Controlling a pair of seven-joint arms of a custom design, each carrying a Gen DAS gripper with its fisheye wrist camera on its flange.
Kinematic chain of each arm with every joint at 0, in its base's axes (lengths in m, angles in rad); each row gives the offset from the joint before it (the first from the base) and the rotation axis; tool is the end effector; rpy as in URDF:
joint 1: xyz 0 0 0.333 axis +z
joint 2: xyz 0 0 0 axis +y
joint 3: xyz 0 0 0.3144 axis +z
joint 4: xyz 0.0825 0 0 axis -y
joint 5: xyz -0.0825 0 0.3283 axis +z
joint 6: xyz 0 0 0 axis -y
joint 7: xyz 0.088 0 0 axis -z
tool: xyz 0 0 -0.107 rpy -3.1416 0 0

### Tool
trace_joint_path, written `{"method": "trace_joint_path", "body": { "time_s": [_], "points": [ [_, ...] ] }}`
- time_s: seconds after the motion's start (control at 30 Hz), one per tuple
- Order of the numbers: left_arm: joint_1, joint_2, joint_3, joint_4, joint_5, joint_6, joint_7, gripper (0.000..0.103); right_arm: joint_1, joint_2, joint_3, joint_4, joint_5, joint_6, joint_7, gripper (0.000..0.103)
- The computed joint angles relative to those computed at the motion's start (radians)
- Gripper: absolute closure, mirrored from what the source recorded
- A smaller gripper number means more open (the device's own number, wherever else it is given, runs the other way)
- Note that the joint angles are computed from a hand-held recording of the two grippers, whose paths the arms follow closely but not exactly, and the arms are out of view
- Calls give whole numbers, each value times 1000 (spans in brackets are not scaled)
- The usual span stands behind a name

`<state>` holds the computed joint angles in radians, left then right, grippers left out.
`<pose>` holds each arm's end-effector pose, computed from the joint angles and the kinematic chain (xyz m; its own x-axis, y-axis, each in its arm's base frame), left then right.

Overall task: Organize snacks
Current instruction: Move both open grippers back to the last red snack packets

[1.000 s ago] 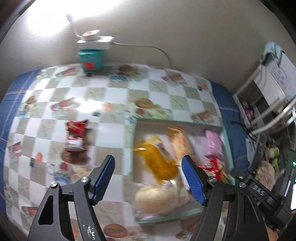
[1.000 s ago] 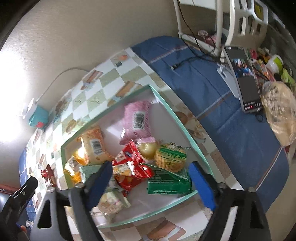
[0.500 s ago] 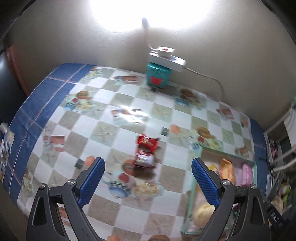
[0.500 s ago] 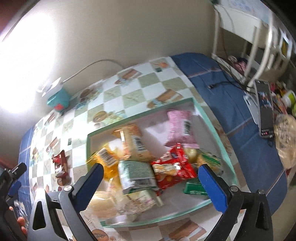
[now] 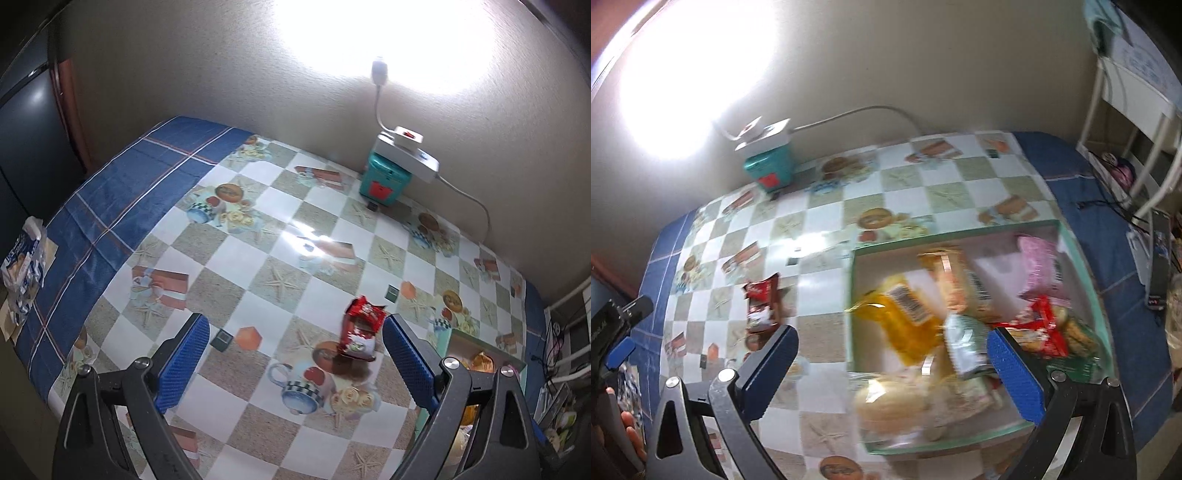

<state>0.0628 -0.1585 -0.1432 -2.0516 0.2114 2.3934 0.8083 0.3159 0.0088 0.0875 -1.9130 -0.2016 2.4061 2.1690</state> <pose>0.4965 -0.0429 0.5784 0.4888 -0.8580 0.1575 -0.7188 -0.4985 -0.4847 0.5061 0.2144 0.5577 -0.0528 -0.9936 -0.0996 -0.8729 0.0943 -0.4787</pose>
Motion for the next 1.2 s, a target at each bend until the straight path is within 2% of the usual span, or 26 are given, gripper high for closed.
{"method": "trace_joint_path", "body": {
  "time_s": [0.27,0.63,1.2],
  "points": [
    [34,-3,27,-23,-20,-5,23,8,46,83,27,91,-20,-40,-14,0],
    [50,46,54,-17,-94,9,90,8,86,182,28,186,-25,-74,-24,0],
    [34,179,79,21,-222,71,137,8,104,337,23,299,5,21,-32,0]
  ]
}}
